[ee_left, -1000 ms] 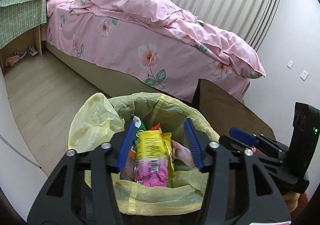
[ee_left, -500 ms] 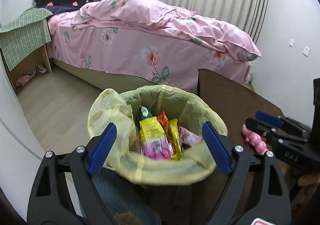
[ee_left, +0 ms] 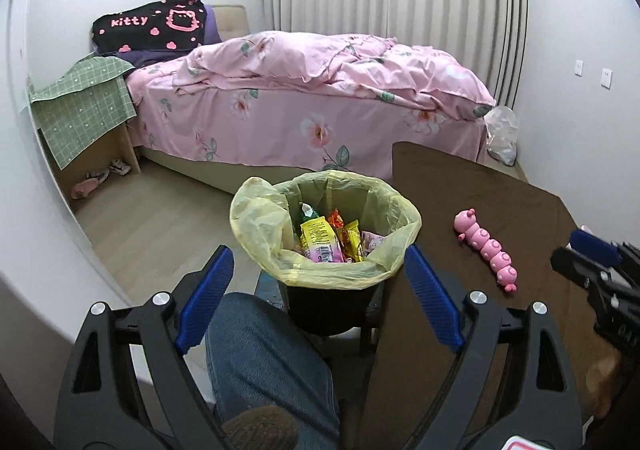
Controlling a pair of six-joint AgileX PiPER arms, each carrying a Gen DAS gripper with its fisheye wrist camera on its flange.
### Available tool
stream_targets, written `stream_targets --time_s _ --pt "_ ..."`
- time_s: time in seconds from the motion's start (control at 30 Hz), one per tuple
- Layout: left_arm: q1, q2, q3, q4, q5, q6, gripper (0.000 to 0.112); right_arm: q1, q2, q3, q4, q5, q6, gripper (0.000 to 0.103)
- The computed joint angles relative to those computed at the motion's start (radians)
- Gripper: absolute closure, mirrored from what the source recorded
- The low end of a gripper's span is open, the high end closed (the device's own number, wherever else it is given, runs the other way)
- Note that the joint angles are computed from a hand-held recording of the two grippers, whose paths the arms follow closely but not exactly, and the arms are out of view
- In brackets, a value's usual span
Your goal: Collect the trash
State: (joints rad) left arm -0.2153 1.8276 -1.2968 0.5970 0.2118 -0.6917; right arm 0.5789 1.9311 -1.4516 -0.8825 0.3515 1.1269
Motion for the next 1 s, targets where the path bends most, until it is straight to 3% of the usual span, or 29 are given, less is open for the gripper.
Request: stream_targets --time_s 0.1,0.23,1.0 --pt "-0.008 -0.034 0.036 -0.016 -0.011 0.023 0.03 0.026 -0.028 0.039 -0.111 0.022 0.132 0.057" --pt "-0.017 -0.064 0.067 0.001 -0.024 0.022 0.03 0.031 -0.044 0.062 -0.141 0.01 0.184 0.057" --pt "-0.021 -0.052 0.058 -0.059 -0.027 0.095 0.03 0.037 -0.027 0.041 -0.107 0.02 0.146 0.057"
